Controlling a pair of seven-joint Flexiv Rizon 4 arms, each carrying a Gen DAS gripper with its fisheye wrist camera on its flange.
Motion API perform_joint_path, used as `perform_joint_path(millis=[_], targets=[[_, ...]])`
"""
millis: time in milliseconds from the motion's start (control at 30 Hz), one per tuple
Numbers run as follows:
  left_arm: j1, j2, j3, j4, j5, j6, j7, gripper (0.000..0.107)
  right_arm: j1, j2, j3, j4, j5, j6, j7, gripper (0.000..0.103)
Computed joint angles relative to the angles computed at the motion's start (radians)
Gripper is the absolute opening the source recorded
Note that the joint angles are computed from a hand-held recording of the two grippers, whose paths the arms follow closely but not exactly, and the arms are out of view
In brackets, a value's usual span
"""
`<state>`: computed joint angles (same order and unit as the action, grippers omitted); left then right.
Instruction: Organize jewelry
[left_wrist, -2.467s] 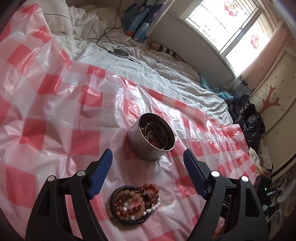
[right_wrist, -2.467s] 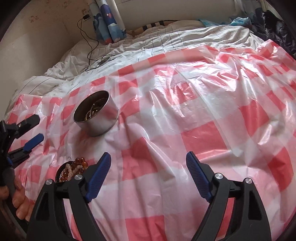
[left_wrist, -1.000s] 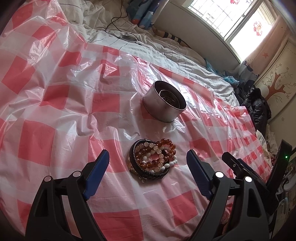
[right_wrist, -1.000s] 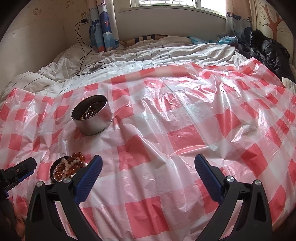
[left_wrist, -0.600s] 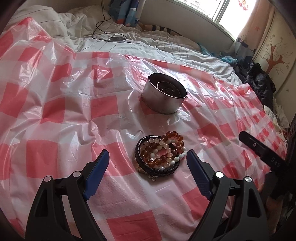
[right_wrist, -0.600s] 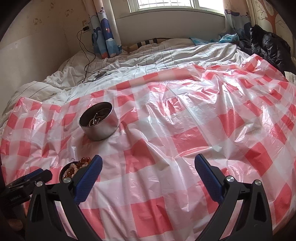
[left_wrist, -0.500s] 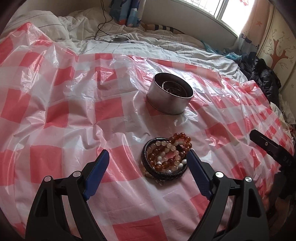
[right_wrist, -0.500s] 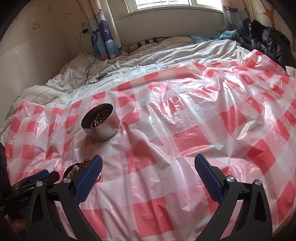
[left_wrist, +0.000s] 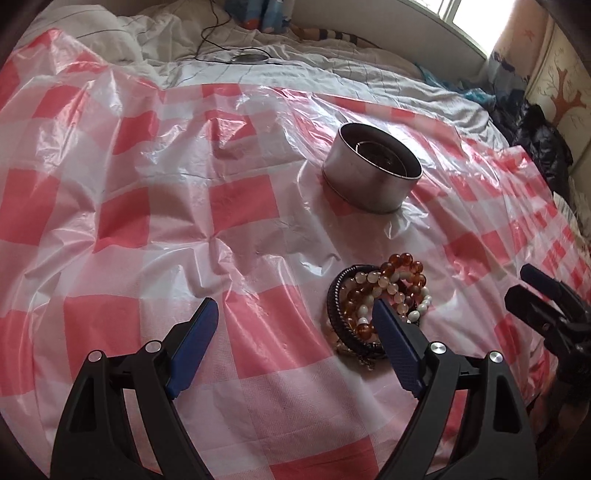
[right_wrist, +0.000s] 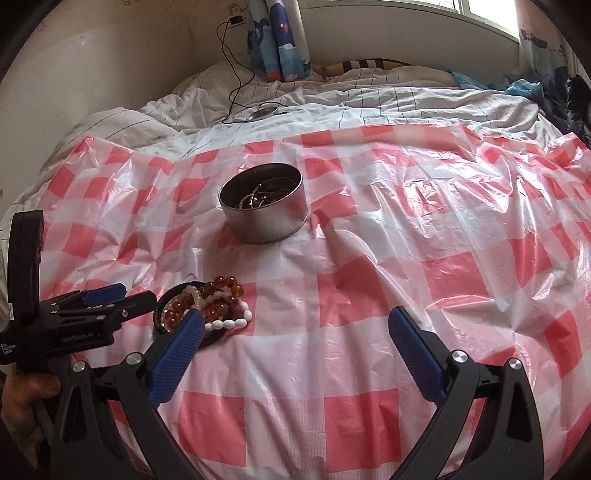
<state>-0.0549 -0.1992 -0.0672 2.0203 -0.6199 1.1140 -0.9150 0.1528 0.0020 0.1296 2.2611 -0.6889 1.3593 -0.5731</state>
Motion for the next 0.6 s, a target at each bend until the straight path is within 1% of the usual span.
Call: perform_joint_path(millis=[67,200,233,267,300,333,367,400,433,500,533,600], targets=[[-0.003,-0.005,0.001,-0.008,0.021,-0.011,-0.006,0.081,-0.005,0.002,-0.003,0.004,0.003,0.005,0.014,0.096],[-0.006,-0.011,-0.005,-0.018,0.03,-0.036,-0.003,0.081,-0.011,0.005,-0.004,0.006,0.057,0.011,0.014,0.096],[-0.007,-0.015,-0.004,-0.024,0.037,-0.049,-0.008,0.074,-0.012,0.005,-0.004,0.007,0.066,0.011,0.014,0.096],[-0.007,-0.019,-0.001,-0.031,0.049,-0.07,-0.02,0.06,-0.012,0.005,-0.003,0.006,0.071,0.01,0.014,0.096],[-0.005,-0.021,-0.002,-0.035,0.044,-0.086,-0.023,0.054,-0.012,0.005,-0.003,0.006,0.074,0.009,0.013,0.096],[-0.002,-0.024,-0.004,-0.037,0.034,-0.092,-0.022,0.04,-0.012,0.005,-0.003,0.005,0.072,0.007,0.015,0.096],[-0.005,-0.027,0.001,-0.041,0.047,-0.092,-0.037,0.033,-0.013,0.004,-0.003,0.006,0.064,0.007,0.021,0.096],[0.003,-0.026,-0.005,-0.038,0.02,-0.1,-0.025,0.028,-0.013,0.004,-0.003,0.006,0.058,0.007,0.024,0.096],[0.014,-0.025,-0.015,-0.038,-0.025,-0.126,-0.007,0.015,-0.013,0.004,-0.003,0.005,0.058,0.005,0.024,0.096],[0.019,-0.021,-0.019,-0.032,-0.079,-0.136,0.011,0.013,-0.012,0.004,-0.002,0.005,0.06,0.004,0.027,0.096],[0.027,-0.019,-0.025,-0.029,-0.131,-0.157,0.029,0.011,-0.013,0.005,-0.003,0.005,0.061,0.005,0.029,0.096],[0.041,-0.009,-0.038,-0.018,-0.268,-0.192,0.092,0.01,-0.015,0.006,-0.003,0.008,0.064,0.008,0.03,0.096]])
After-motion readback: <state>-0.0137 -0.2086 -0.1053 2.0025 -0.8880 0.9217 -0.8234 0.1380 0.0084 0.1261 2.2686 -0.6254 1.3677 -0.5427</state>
